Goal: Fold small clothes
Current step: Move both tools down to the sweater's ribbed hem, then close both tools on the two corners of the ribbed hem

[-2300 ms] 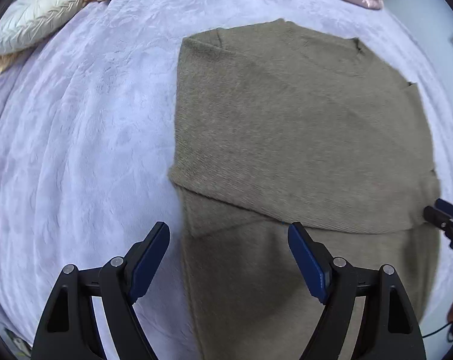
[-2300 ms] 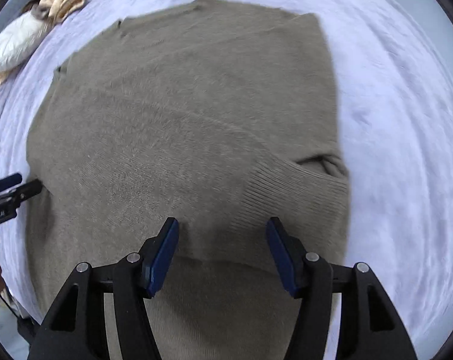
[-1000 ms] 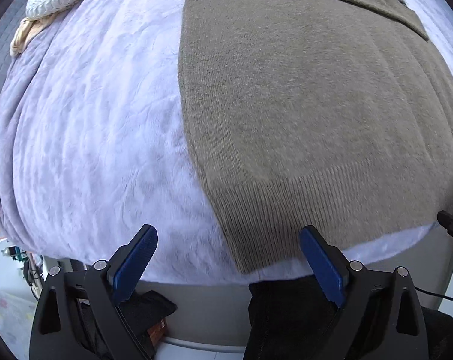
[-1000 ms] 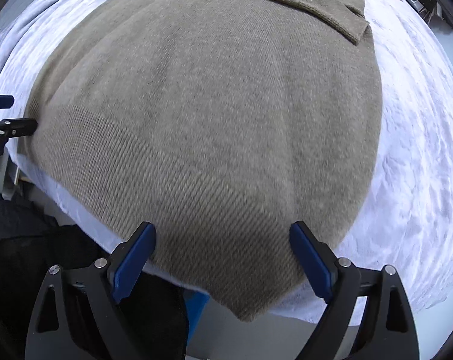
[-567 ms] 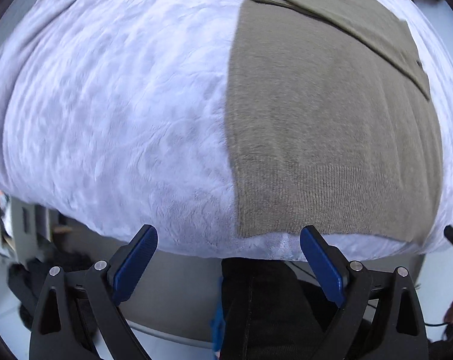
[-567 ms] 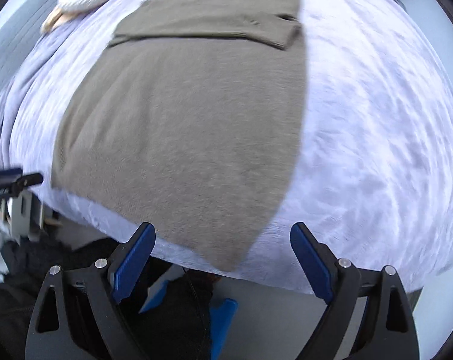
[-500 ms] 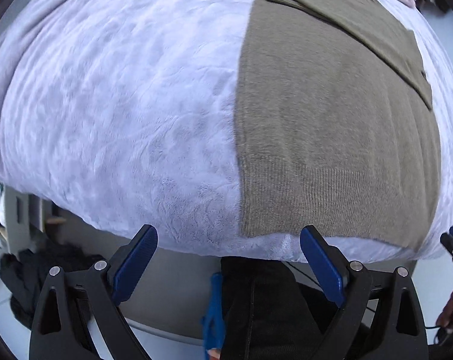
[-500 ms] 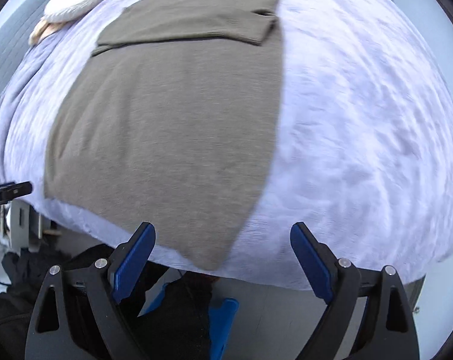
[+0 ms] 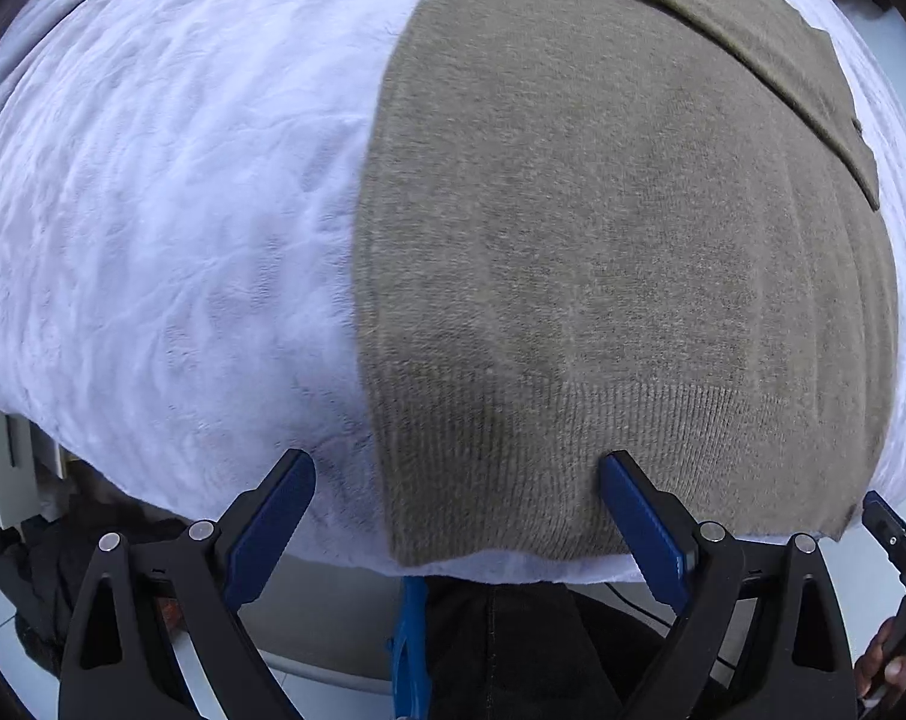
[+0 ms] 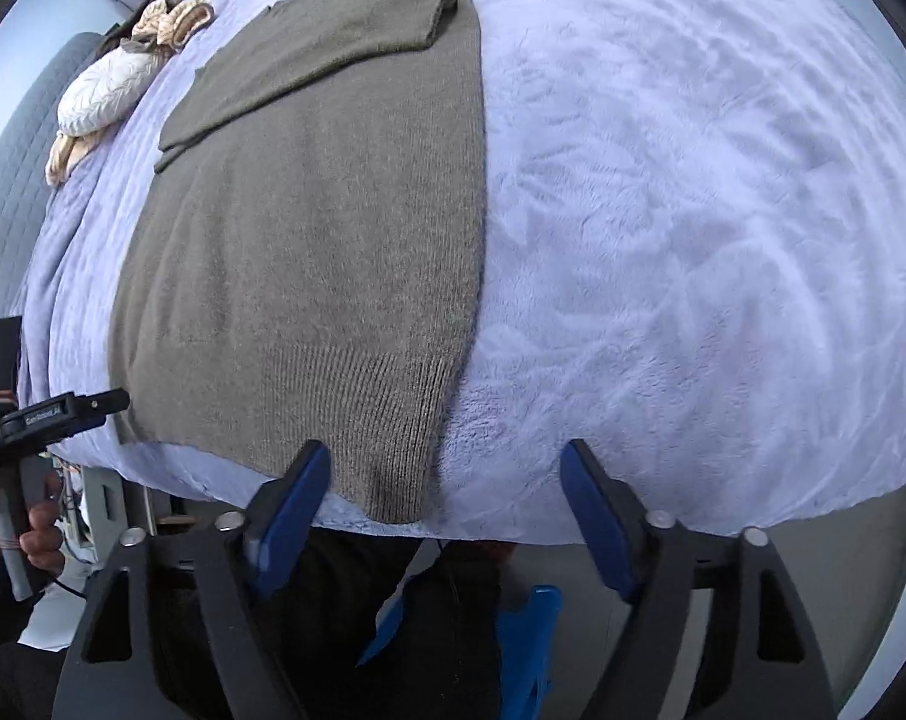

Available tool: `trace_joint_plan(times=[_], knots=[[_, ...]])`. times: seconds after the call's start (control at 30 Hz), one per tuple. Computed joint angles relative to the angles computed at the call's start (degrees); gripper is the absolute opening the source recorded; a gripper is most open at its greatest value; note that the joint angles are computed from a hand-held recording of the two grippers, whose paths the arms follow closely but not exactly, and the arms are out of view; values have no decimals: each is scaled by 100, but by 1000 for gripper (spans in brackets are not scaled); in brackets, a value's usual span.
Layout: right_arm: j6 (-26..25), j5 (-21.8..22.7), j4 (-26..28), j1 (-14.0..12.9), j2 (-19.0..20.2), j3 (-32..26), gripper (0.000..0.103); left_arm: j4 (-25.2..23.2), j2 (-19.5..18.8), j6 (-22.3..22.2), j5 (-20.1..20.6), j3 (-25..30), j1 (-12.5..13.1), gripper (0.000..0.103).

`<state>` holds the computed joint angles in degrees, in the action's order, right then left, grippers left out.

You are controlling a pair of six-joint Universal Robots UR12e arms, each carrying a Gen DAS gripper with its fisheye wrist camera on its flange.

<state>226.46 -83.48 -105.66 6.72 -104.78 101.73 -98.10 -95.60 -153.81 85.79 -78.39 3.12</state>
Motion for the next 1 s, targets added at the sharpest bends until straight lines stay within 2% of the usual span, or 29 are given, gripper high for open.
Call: trace_joint_plan(times=[0.13, 0.2, 0.33, 0.53, 0.67, 0.83, 0.9, 1.0], knots=[[47, 204, -198, -27, 60, 97, 69, 149, 69, 185, -173, -120, 32, 96], [99, 316, -372, -41, 93, 148, 69, 96, 1, 111, -243, -9, -95, 96], [61, 468, -443, -44, 230, 137, 69, 0, -65, 303, -466, -19, 58, 96], [5, 431, -620, 20, 454, 27, 69, -178, -221, 670, -737, 142, 326, 96], [-118, 349, -682, 101, 570, -67, 70, -142, -346, 720, -880, 85, 459, 96], [-181, 333, -685, 175, 700, -156, 70, -544, -573, 870, -1178, 384, 616, 96], [-219, 410, -760, 190, 753, -193, 70, -637, -623, 912, -1198, 480, 630, 96], [-424, 382, -744, 255, 881, -320, 70, -698, -722, 864, -1007, 611, 603, 97]])
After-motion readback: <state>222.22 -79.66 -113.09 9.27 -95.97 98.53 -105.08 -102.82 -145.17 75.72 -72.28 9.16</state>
